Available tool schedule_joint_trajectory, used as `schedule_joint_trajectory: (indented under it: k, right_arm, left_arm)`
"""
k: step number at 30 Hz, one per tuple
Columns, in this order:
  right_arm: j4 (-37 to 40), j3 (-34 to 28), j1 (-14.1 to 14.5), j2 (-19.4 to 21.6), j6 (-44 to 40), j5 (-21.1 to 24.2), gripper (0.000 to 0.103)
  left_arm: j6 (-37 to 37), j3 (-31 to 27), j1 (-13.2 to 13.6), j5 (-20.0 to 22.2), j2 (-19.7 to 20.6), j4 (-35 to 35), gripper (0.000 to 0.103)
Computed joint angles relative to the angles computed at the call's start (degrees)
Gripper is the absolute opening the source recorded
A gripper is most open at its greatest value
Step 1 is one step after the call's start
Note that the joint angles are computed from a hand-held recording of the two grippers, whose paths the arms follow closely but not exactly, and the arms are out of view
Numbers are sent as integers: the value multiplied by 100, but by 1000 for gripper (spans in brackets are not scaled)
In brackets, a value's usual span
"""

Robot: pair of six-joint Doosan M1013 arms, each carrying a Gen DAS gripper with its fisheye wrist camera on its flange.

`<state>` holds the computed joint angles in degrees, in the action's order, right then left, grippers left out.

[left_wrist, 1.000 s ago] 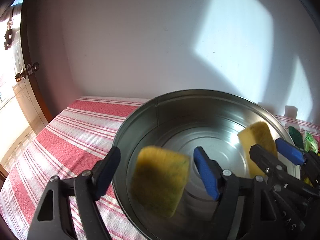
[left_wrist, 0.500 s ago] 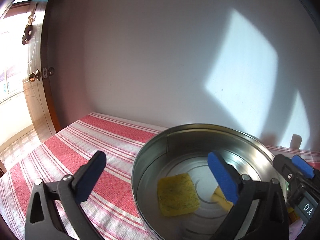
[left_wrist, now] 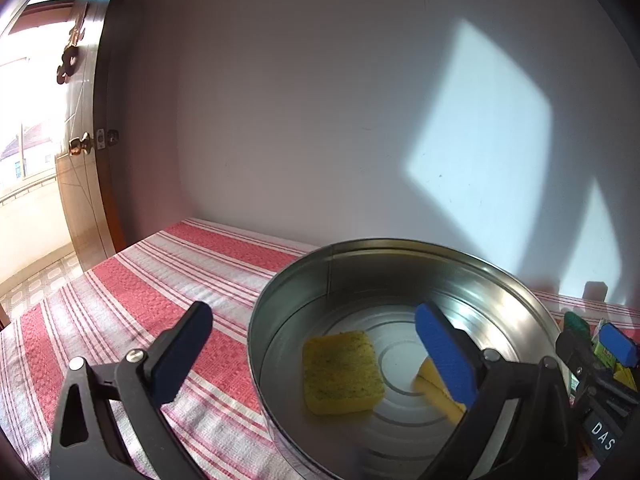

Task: Organize objects
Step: 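Move both grippers away from the tin back toward the items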

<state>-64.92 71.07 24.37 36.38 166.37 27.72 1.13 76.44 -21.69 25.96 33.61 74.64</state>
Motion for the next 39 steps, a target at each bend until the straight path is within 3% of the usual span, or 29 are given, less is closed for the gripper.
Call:
schedule_joint_trajectory:
  k: [5,9,26,32,39]
  right_arm:
    - [-13,120,-14,-65,-107,118,74]
    - [-27,198,-52,-103,-144,158,74]
    - [408,998,-459,-618,-80,146,74]
    - [671,1189,-600,-741,-289,113,74]
    - [1573,1291,-768,-827,-1516,-58,74]
  left_arm:
    - [294,5,-47,-12,27,-187,103]
    - [-410,162,-109,51,-39,538,103]
    - [-703,455,-432,-119,-163,1411,103]
    - [-312,506,-572,-358,-209,1066,103]
    - [691,493,-863,-517,-222,380,103]
